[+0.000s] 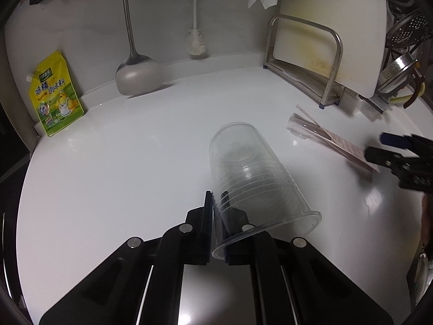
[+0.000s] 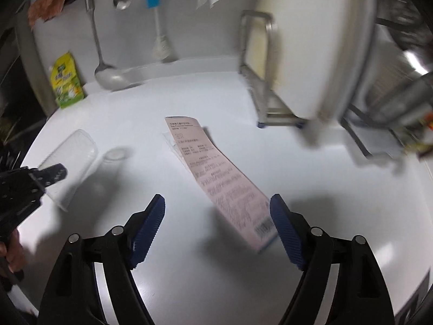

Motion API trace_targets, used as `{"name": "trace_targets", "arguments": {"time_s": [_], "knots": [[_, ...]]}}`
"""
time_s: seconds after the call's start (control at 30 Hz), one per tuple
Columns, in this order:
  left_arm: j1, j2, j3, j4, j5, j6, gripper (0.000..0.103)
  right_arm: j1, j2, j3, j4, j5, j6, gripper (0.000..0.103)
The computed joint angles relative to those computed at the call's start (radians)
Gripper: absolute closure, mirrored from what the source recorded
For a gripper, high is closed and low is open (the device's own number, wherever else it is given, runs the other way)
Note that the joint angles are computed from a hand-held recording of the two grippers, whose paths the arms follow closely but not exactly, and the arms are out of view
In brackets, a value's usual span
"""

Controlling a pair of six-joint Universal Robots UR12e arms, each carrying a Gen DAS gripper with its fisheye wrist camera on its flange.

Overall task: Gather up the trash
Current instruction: 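Grasp the pink receipt strip with the right tool while the left tool holds the cup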

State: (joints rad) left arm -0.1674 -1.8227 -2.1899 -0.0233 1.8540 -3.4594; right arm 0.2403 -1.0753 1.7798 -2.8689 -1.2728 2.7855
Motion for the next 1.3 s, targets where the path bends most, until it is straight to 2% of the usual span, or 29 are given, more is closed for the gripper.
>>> {"name": "trace_targets", "arguments": {"time_s": [0.07, 0.23, 0.37, 0.43, 0.83, 1.07, 1.13, 1.2, 1.23, 1.3], "knots": [[0.002, 0.009, -0.009, 0.002, -0.002, -0.001, 0.096, -0.001, 0.019, -0.041, 0.077, 0.014, -0.029, 0.027], [0.009, 0.022, -0.023, 0.001, -0.011, -0.002, 0.096, 0.002, 0.045, -0.099, 0.186, 0.023, -0.108, 0.027], [0.017, 0.031, -0.031, 0.002, -0.018, -0.012, 0.096, 0.015, 0.064, -0.131, 0.227, -0.024, -0.155, 0.027], [0.019, 0.034, -0.035, 0.004, -0.022, -0.015, 0.096, 0.016, 0.069, -0.142, 0.253, -0.021, -0.158, 0.027], [0.021, 0.042, -0.044, 0.007, -0.032, -0.022, 0.096, 0.038, 0.099, -0.179, 0.276, -0.070, -0.186, 0.027], [0.024, 0.046, -0.048, 0.007, -0.035, -0.028, 0.096, 0.032, 0.103, -0.184, 0.295, -0.041, -0.203, 0.027], [0.023, 0.046, -0.047, 0.006, -0.035, -0.029, 0.096, 0.034, 0.102, -0.183, 0.295, -0.036, -0.208, 0.030], [0.022, 0.047, -0.047, 0.007, -0.034, -0.029, 0.096, 0.035, 0.099, -0.180, 0.294, -0.028, -0.215, 0.043], [0.021, 0.048, -0.046, 0.007, -0.033, -0.029, 0.096, 0.037, 0.098, -0.181, 0.298, -0.028, -0.215, 0.047], [0.020, 0.049, -0.046, 0.007, -0.034, -0.029, 0.096, 0.044, 0.097, -0.181, 0.298, -0.044, -0.216, 0.048]]}}
